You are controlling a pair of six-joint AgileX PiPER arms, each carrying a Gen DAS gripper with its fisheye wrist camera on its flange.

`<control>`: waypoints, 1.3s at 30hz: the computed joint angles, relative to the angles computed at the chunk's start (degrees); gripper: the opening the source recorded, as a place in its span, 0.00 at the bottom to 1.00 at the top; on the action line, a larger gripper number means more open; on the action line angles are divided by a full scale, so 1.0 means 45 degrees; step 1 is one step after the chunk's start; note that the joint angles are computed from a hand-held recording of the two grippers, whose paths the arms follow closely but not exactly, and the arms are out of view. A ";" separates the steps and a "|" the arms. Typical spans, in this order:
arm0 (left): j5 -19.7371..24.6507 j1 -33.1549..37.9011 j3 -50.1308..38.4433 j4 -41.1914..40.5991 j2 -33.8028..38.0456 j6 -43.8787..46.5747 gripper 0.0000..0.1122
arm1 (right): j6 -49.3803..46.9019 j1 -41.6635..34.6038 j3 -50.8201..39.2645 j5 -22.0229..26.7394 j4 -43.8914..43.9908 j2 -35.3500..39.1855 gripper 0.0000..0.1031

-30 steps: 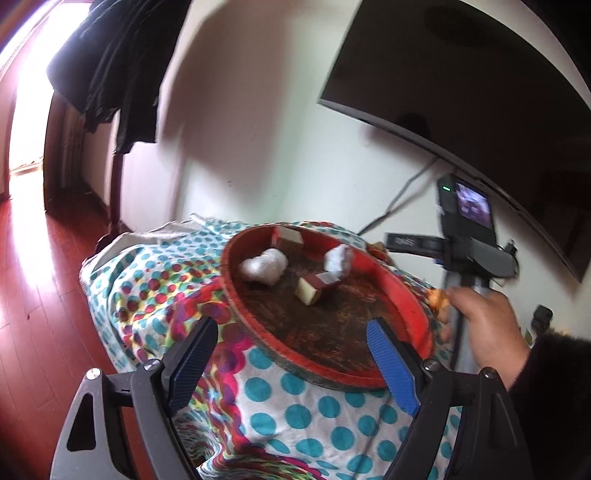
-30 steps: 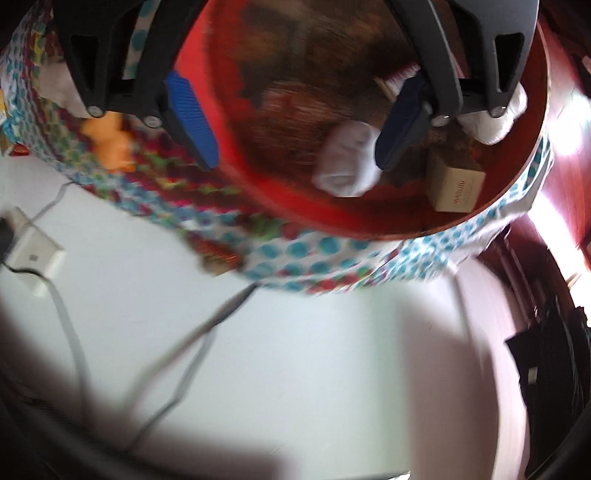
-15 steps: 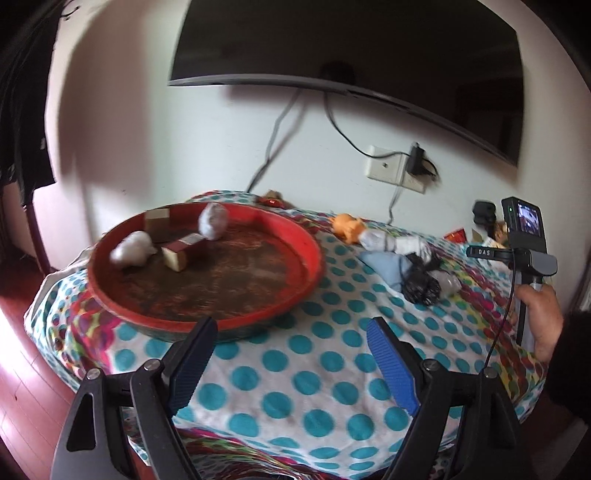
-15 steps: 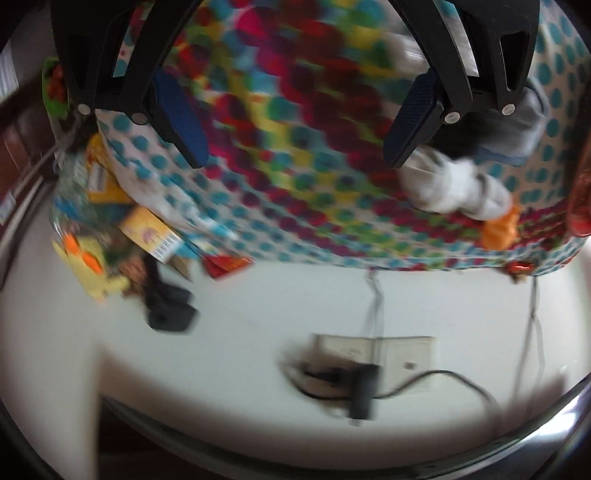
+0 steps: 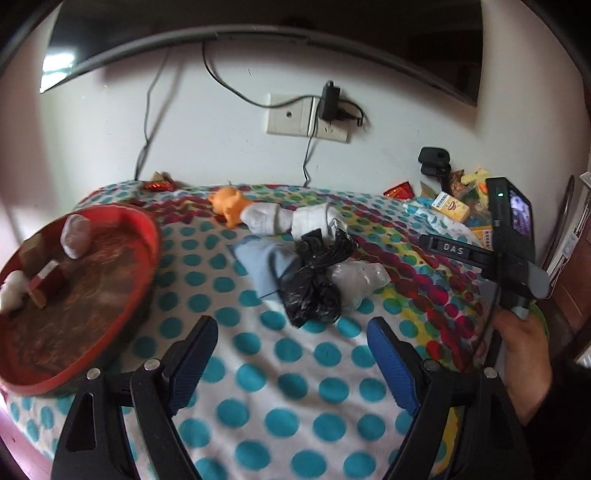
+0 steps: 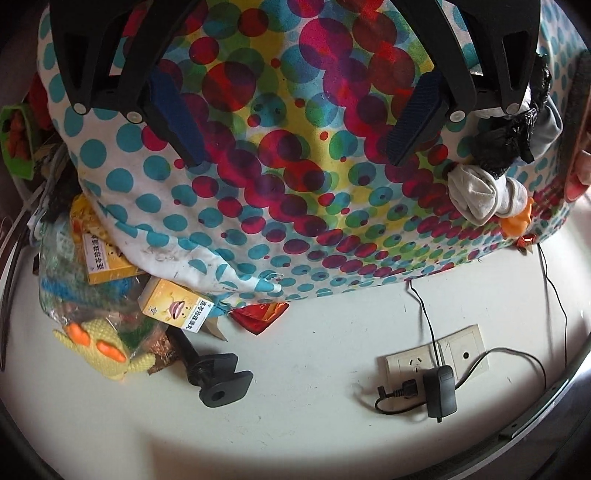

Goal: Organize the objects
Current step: 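Reach the left gripper to the black plastic bag and grasp it, then carry the black plastic bag with the left gripper into the tray and release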

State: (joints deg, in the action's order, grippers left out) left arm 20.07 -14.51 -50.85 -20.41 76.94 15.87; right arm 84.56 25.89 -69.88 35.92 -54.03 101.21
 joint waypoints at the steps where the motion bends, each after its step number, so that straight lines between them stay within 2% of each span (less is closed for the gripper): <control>1: 0.0032 -0.0210 -0.0346 0.0677 0.0462 -0.0774 0.76 | -0.0260 -0.0166 0.0002 -0.0230 0.0357 0.0010 0.96; 5: -0.0046 -0.0628 -0.1660 0.2814 0.2369 -0.3036 0.76 | -0.0476 -0.0485 0.0223 -0.0824 0.0818 -0.0088 0.96; 6: 0.0023 -0.0651 -0.1852 0.2962 0.2621 -0.3208 0.72 | -0.0674 -0.0564 0.0299 -0.1139 0.0972 -0.0126 0.96; 8: 0.0405 -0.0471 -0.2406 0.2037 0.3265 -0.2493 0.66 | -0.0768 -0.0577 0.0275 -0.1135 0.1066 -0.0108 0.96; 9: 0.0633 -0.0335 -0.2649 0.1270 0.3540 -0.1838 0.66 | -0.0860 -0.0602 0.0286 -0.1209 0.1155 -0.0113 0.96; 11: 0.0677 -0.0281 -0.2787 0.0980 0.3769 -0.1658 0.65 | -0.0933 -0.0625 0.0313 -0.1303 0.1221 -0.0132 0.96; 13: 0.0910 -0.0145 -0.3025 -0.0225 0.4043 -0.0599 0.61 | -0.1101 -0.0660 0.0336 -0.1447 0.1343 -0.0144 0.96; 16: 0.1121 -0.0365 -0.3314 -0.0383 0.4297 -0.0414 0.46 | -0.1311 -0.0706 0.0339 -0.1579 0.1524 -0.0148 0.96; 17: 0.1129 -0.0553 -0.3437 0.0093 0.4373 -0.0719 0.35 | -0.1351 -0.0717 0.0344 -0.1621 0.1563 -0.0152 0.96; 18: 0.1202 -0.0676 -0.3572 0.0478 0.4455 -0.1035 0.30 | -0.1401 -0.0729 0.0341 -0.1648 0.1611 -0.0151 0.96; 19: 0.1322 -0.0698 -0.3672 0.0421 0.4495 -0.1013 0.29 | -0.1472 -0.0730 0.0316 -0.1635 0.1681 -0.0137 0.96; 24: 0.1049 -0.0686 -0.3338 0.0116 0.3910 -0.0413 0.19 | -0.1890 -0.0762 0.0167 -0.1609 0.2045 -0.0038 0.96; 28: 0.0863 -0.0740 -0.2851 0.0505 0.2824 -0.0627 0.18 | -0.1863 -0.0735 0.0100 -0.1519 0.2018 0.0022 0.96; 32: 0.1082 -0.0734 -0.2878 0.0613 0.2029 -0.0811 0.18 | -0.1894 -0.0714 0.0064 -0.1450 0.2023 0.0071 0.96; 39: 0.1365 -0.1063 -0.3152 0.2339 0.1356 -0.2376 0.18 | -0.2105 -0.0747 0.0037 -0.1451 0.2182 0.0106 0.97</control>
State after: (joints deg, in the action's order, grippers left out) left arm 26.21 -19.29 -65.03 -9.89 83.04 5.18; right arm 75.09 22.53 -69.72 29.39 -44.21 101.69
